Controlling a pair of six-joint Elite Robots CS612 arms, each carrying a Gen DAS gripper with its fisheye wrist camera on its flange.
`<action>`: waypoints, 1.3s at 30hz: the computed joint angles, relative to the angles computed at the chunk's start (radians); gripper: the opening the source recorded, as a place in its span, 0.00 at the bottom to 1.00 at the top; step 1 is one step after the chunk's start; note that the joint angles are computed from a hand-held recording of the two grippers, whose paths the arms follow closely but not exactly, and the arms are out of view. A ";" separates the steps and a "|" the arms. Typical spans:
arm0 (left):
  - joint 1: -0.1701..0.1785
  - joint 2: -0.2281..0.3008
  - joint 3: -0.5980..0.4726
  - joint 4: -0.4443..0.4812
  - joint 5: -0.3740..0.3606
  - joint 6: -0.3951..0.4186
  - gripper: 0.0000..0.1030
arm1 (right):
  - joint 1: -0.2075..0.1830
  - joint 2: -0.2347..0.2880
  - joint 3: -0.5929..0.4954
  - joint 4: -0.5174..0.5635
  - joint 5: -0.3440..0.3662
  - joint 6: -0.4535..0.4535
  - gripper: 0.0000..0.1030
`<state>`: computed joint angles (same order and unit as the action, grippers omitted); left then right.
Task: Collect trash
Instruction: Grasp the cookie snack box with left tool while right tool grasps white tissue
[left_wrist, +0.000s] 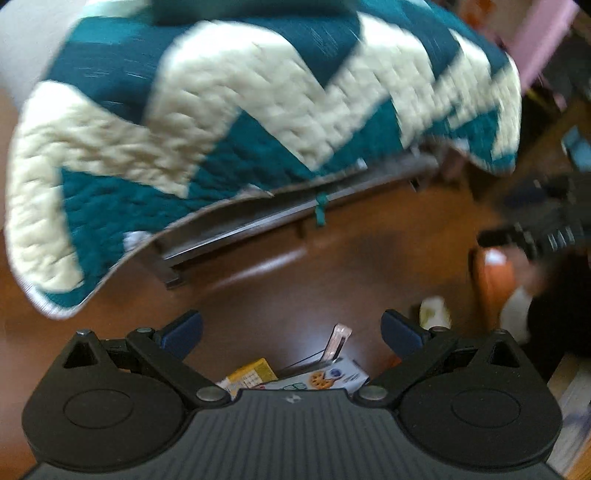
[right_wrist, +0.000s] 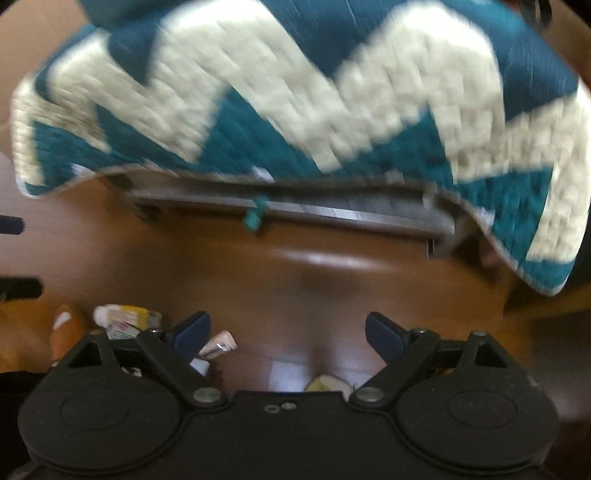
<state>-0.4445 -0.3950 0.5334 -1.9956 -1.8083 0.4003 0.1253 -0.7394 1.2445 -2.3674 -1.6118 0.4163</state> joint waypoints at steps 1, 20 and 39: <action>-0.002 0.006 -0.003 0.011 -0.003 0.035 1.00 | -0.004 0.009 0.000 0.017 0.008 0.019 0.87; -0.039 0.111 -0.013 0.252 0.064 0.664 1.00 | -0.007 0.150 -0.037 0.258 0.136 0.107 0.83; -0.058 0.284 -0.261 0.463 0.129 0.634 0.79 | -0.001 0.234 -0.107 0.365 0.134 0.199 0.63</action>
